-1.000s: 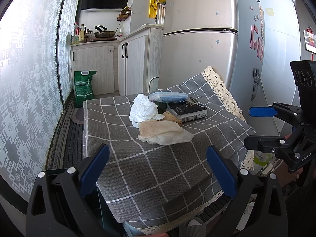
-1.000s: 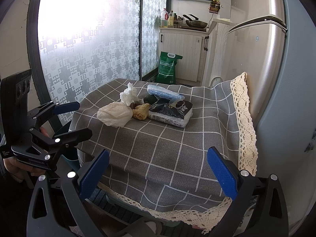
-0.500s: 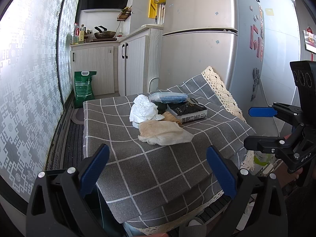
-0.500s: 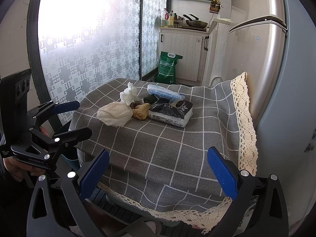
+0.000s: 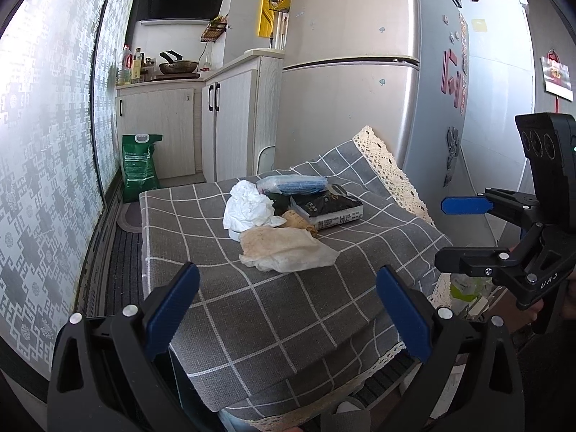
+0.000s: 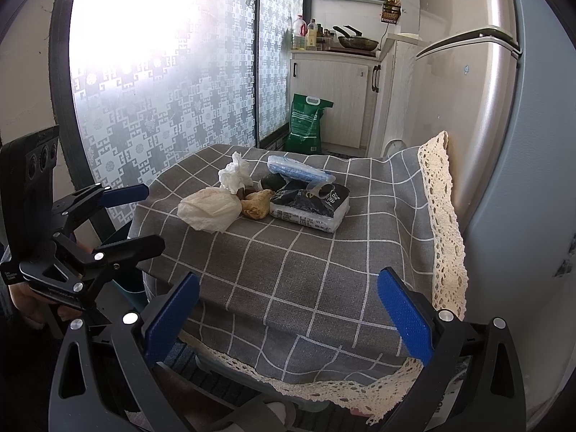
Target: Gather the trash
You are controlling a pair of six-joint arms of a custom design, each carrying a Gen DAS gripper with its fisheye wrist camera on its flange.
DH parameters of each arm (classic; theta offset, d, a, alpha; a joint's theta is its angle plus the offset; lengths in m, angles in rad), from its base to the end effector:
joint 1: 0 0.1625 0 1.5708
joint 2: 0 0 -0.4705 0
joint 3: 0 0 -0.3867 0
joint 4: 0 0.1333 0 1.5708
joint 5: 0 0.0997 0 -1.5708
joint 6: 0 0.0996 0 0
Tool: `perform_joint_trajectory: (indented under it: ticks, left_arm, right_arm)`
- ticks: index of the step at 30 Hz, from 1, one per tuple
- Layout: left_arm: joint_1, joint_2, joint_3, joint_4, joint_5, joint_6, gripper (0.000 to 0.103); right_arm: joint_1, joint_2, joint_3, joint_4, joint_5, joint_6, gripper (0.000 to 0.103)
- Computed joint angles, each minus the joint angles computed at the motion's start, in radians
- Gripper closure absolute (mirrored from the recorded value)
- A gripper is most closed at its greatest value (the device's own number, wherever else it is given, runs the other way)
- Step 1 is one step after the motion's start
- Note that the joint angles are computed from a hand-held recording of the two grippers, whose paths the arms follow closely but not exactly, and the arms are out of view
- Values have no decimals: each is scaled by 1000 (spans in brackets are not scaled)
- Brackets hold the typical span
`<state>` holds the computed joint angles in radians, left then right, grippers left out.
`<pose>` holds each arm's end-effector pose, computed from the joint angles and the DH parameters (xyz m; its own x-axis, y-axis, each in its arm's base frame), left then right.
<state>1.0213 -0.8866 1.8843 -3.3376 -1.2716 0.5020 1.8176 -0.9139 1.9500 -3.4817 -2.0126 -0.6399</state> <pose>-0.1981 -0.6349 0.2031 -0.6276 0.5791 -0.5203 0.7726 0.3811 -0.5078 0.2388 -0.5765 0.2211 -0.6739 -0.2932 0.6781 -0.6969 0.5568 -0.4519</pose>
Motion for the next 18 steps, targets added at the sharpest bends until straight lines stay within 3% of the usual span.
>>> perform_joint_trajectory:
  ticks: [4,7,11,18]
  left_arm:
    - [4,0,-40,64,-12,-38,5]
    - [7,9,-87,149,-11,-83,21]
    - [7,32,-142,213,18,-105,26]
    - [17,62,-213,329,31,-107,53]
  right_arm:
    - [10,-15,-1,26,13,25,3]
    - [24,-14,-17,41,5,24,3]
    - [16,-17,-43,76,20,42,3]
    - [-4,-12,-103,144,38,55,7]
